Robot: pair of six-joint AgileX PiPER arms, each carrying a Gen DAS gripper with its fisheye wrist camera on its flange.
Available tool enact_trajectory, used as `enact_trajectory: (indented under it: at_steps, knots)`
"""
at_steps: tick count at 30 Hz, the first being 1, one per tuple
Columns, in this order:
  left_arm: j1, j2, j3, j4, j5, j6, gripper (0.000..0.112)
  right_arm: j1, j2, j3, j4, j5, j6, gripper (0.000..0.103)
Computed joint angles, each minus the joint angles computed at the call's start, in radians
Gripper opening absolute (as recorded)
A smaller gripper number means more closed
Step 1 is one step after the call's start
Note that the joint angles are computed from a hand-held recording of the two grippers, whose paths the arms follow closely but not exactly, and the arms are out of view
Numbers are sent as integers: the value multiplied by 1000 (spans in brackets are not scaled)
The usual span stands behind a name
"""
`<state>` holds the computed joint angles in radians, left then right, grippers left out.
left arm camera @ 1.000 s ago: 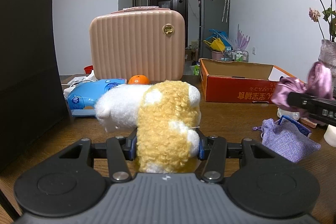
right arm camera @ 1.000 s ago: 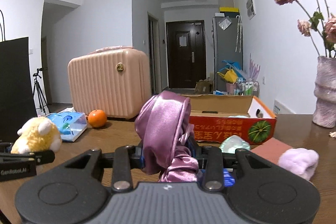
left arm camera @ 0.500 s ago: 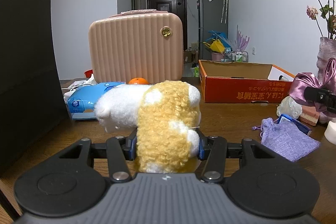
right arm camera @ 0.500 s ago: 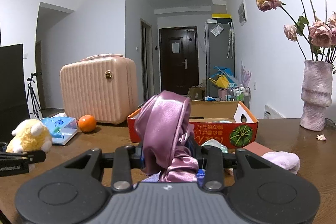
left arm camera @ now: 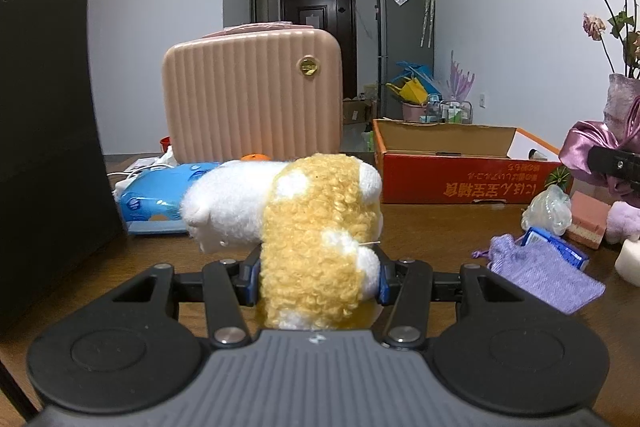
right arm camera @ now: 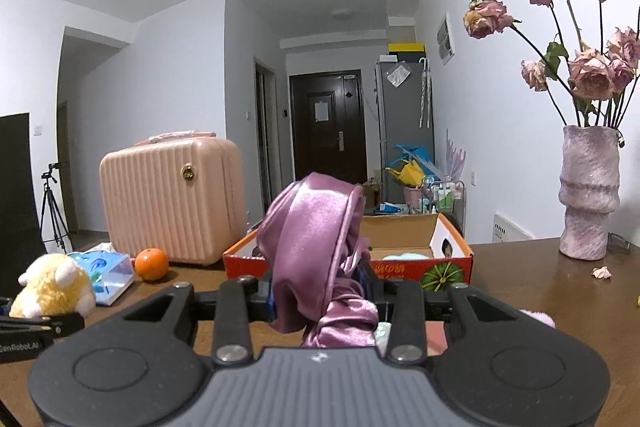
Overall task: Organize soft objects
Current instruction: 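Carry the hamster plush and scrunchie over the cardboard box with both tools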
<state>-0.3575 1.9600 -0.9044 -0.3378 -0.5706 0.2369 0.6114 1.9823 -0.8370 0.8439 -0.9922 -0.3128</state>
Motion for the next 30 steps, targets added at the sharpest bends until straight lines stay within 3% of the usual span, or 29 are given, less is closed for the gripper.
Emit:
enact_trajectory:
  at_steps: [15, 24, 30]
  knots:
    - [-115, 113, -283, -187, 88, 141, 50, -131, 35, -103, -39, 38, -34, 36]
    - [-139, 217, -525, -337, 166, 279, 50, -215, 61, -203, -66, 114, -51, 36]
    - [-145, 296, -698, -489, 222, 429, 50, -271, 91, -306, -69, 213, -90, 36]
